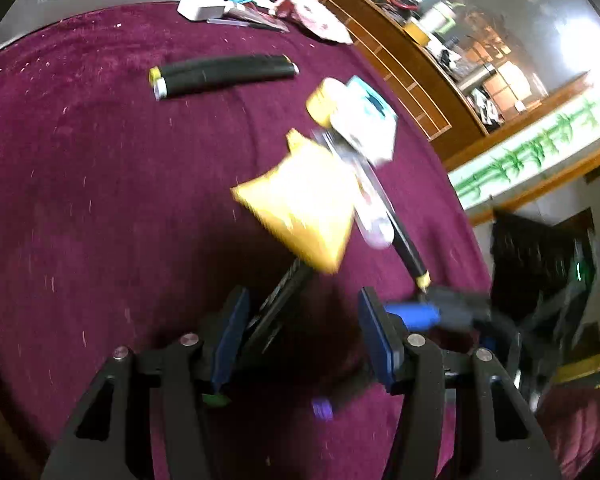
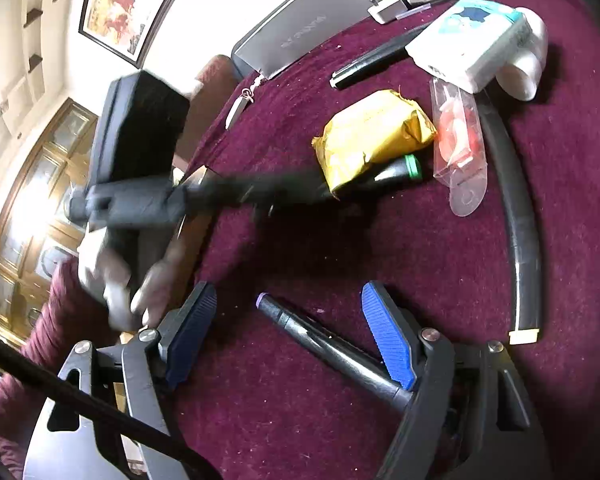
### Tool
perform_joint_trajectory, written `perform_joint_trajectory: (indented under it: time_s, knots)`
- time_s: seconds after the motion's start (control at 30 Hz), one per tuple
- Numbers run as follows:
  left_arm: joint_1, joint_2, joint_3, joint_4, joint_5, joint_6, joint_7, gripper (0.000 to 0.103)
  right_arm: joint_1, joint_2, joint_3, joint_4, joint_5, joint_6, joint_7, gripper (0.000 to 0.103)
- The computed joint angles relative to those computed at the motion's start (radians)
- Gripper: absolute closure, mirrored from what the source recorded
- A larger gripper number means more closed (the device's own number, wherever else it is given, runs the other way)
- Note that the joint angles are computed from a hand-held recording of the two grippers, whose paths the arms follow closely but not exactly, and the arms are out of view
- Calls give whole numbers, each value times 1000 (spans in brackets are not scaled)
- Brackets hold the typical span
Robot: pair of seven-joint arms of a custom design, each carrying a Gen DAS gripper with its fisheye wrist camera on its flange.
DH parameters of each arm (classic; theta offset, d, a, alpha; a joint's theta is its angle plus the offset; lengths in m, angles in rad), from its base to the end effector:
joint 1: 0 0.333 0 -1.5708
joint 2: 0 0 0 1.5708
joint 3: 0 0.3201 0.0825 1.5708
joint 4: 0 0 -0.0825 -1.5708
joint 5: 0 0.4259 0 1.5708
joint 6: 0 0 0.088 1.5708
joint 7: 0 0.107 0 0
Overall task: Organize objects
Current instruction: 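Hold the marker in the right tool while the left tool grasps a green-capped black marker, then carry both markers to the cardboard box, lower them in and open both tools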
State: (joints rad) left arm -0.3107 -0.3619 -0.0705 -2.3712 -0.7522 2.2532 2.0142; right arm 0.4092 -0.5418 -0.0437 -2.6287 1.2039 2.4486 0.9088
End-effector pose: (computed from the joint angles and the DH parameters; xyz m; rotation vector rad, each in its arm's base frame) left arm 0.4557 -0.2044 0.4787 1.5201 -2.3120 0.8688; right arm 0.4080 0.1571 0.4426 -1.6881 1.4047 0.3707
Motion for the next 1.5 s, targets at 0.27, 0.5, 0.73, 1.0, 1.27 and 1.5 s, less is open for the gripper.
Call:
perform_joint_trajectory:
  time_s: [0.27, 0.5, 0.73, 1.0, 1.27, 1.5]
  knots:
    - [15, -81, -152, -61, 395, 142, -195, 54, -18, -22, -59, -25, 124, -8, -17, 27]
    - [-24, -74, -197, -88, 598, 279, -379, 85, -78, -39, -85, -59, 304, -57, -70, 25]
    - [-85, -252, -135, -227, 660, 220, -510, 92, -81, -50, -12, -55, 198, 11, -26, 24]
    - [-110, -384, -123, -320, 746, 172, -621, 91, -78, -97, 46, -52, -159, 1, 126, 24]
    - [-64, -295, -172, -314, 869, 347, -785, 84, -167, -128, 315, -29, -853, -14, 299, 53]
    - [-171, -421, -66, -409, 766, 358, -800, 92, -104, -135, 279, -31, -984, -30, 393, 91]
